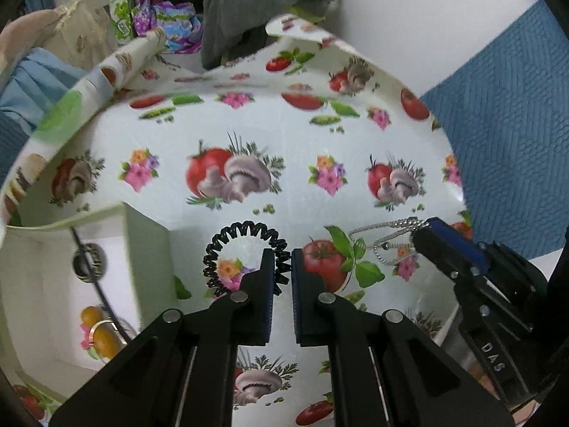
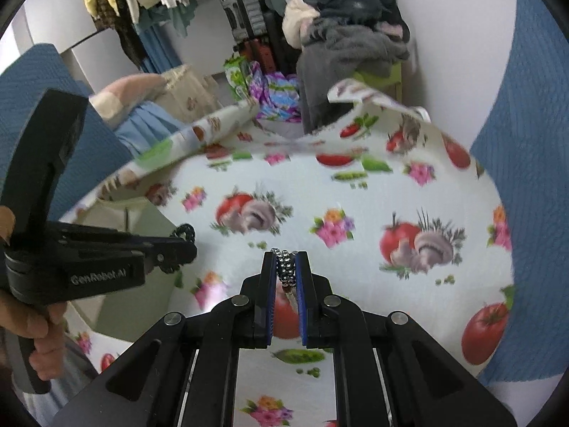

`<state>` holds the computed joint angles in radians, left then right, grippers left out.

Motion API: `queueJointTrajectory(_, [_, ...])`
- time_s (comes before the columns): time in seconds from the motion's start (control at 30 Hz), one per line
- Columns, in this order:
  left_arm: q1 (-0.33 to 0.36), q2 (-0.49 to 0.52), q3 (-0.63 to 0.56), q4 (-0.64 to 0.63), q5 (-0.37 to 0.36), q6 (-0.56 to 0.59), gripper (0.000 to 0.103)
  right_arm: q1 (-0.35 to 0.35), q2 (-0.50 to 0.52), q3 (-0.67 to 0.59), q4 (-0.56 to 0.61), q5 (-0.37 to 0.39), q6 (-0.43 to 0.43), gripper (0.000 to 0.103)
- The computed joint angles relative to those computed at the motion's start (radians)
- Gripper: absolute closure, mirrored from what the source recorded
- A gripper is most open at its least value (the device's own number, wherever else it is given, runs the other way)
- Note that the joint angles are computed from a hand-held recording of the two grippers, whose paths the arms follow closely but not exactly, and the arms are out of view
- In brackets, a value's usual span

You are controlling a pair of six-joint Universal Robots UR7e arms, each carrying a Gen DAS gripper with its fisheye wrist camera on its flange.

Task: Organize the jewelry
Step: 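Carry the hair tie over the box with the left gripper while the right gripper carries the chain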

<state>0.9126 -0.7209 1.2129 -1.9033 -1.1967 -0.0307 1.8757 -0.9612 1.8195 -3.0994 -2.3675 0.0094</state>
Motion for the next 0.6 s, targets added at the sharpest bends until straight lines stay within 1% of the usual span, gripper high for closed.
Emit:
queueJointTrajectory(0.2, [-0.006, -0.031, -0.051, -0.008, 0.012, 0.034, 0.095, 0.062, 0.031, -0.124, 0.051, -0.034, -0.036, 0.095])
queueJointTrajectory(0.33, [-0.009, -0.052, -0.077, -0.036, 0.043, 0.079, 0.094, 0.101, 0.069, -0.227, 0.098, -0.063, -0.043, 0.095])
queueJointTrajectory(0.43, [-0.004, -0.072, -0.1, -0.045, 0.052, 0.103, 0.094, 0.125, 0.1, -0.298, 0.122, -0.07, -0.044, 0.095])
queueJointTrajectory(0.6, [0.002, -0.107, -0.112, -0.071, 0.072, 0.135, 0.094, 0.162, 0.161, -0.403, 0.144, -0.05, -0.068, 0.095])
